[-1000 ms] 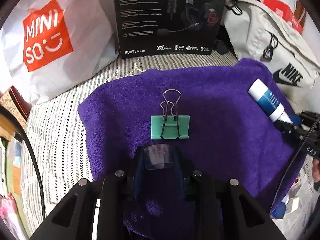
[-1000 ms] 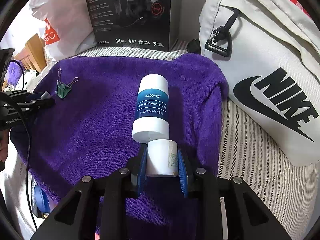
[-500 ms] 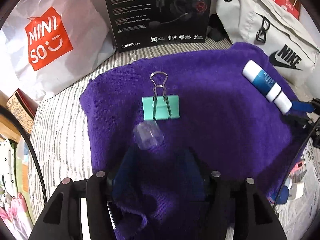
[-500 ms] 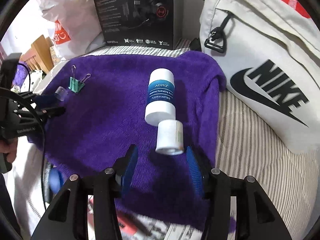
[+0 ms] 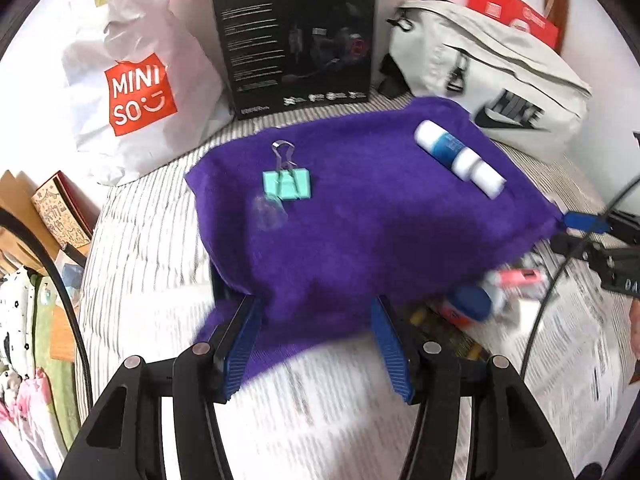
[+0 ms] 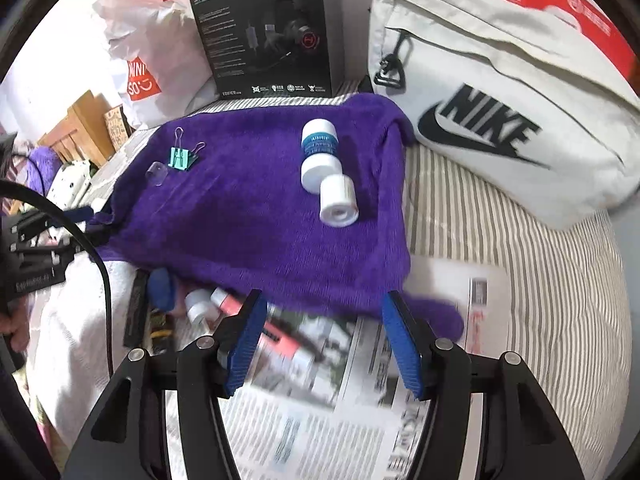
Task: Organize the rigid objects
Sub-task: 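Open both tools and withdraw them from the towel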
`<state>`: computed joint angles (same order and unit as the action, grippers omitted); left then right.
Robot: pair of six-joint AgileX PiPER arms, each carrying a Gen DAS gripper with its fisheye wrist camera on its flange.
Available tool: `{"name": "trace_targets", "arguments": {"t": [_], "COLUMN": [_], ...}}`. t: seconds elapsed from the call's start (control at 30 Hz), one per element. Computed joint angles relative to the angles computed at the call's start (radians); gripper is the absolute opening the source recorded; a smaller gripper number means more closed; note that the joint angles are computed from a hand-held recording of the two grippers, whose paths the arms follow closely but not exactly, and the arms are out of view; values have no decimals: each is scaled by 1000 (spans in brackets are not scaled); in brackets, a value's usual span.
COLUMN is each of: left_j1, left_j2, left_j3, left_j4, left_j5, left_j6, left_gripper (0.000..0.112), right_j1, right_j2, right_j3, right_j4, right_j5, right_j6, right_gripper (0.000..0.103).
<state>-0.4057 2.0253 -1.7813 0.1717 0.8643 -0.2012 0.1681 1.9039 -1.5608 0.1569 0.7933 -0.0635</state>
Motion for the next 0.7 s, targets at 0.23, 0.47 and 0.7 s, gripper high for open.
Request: {"name": "trace_targets", "arguments": {"t": [0.23, 0.47, 0.7], "left_j1": [-55, -77, -112], "left_j2": [-21, 28, 25], "left_j3": [143, 111, 135], "left_j4": [-50, -106, 20], "left_j5": [-67, -64, -49], "left_j6": [-55, -57, -134], "left_gripper": [55, 55, 60], "right_j1": [22, 31, 53], "right_j2": [-121, -190, -219], "right_j3": [138, 209, 266], "right_j4": [-27, -15, -45], "right_j5": [-46, -56, -75], "right_j6": [41, 32, 53], "right_gripper": [60, 64, 63]}}
